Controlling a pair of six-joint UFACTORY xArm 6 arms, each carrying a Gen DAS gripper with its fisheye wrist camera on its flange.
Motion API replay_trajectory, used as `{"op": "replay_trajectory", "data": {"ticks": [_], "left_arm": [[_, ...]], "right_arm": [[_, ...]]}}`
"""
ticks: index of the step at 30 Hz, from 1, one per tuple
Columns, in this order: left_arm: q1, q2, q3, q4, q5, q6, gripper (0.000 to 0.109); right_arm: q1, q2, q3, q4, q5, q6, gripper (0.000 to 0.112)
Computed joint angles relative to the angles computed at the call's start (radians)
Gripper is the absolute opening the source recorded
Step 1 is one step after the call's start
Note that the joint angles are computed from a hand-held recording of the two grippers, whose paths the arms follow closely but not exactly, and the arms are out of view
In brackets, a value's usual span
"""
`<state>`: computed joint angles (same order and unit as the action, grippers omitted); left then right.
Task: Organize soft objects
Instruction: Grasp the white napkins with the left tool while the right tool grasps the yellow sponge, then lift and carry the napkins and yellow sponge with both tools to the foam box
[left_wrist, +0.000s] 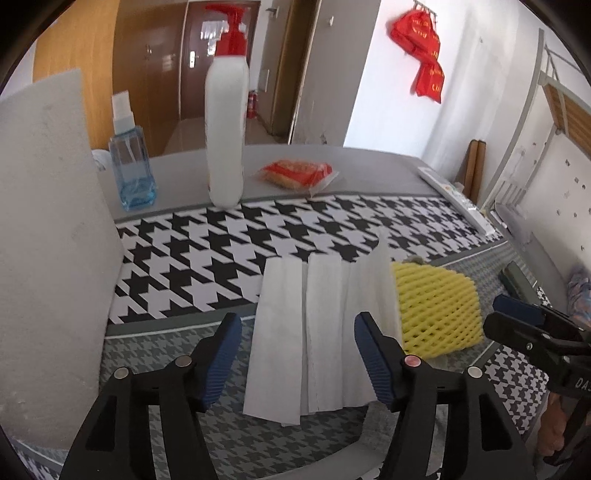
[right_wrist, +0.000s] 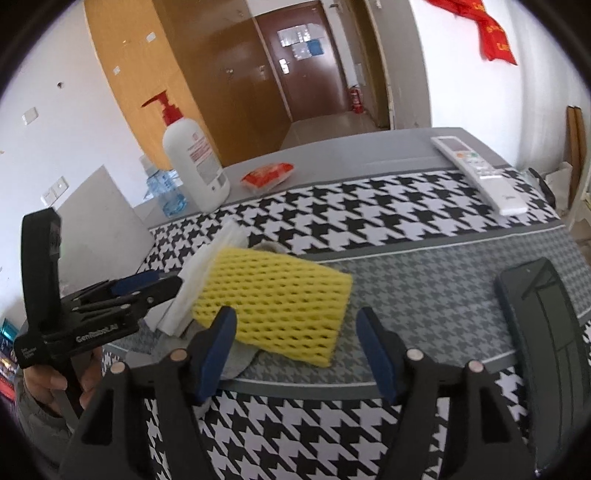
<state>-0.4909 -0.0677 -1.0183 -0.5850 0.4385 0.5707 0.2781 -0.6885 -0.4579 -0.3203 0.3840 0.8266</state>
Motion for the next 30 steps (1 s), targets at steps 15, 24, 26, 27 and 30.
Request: {"op": "replay_trajectory", "data": {"ticks": [15, 24, 26, 27, 30], "left_arm": [[-0.012, 0.036, -0.018, 0.087, 0.006, -0.058, 0.047], [-0.028, 0.035, -0.006, 0.105, -0.018, -0.023, 0.011], [-0.029, 0.035, -0.007, 0.091, -0.012, -0.010, 0.006], [-0.029, 0.034, -0.008, 0.080, -0.003, -0.001, 0.004], [-0.027, 0.019, -0.002, 0.033, -0.004, 0.033, 0.004]], "right_arm": [[0.001, 0.076, -0.008, 0.177, -0.056, -0.161, 0.068], [0.002, 0.075, -0.002, 0.251, -0.075, -0.214, 0.011], [0.005, 0.061, 0.006, 0.259, -0.083, -0.220, 0.007], [0.005, 0.052, 0.009, 0.248, -0.083, -0.208, 0.007], [0.010, 0.013, 0.023, 0.262, -0.092, -0.215, 0.007]]}}
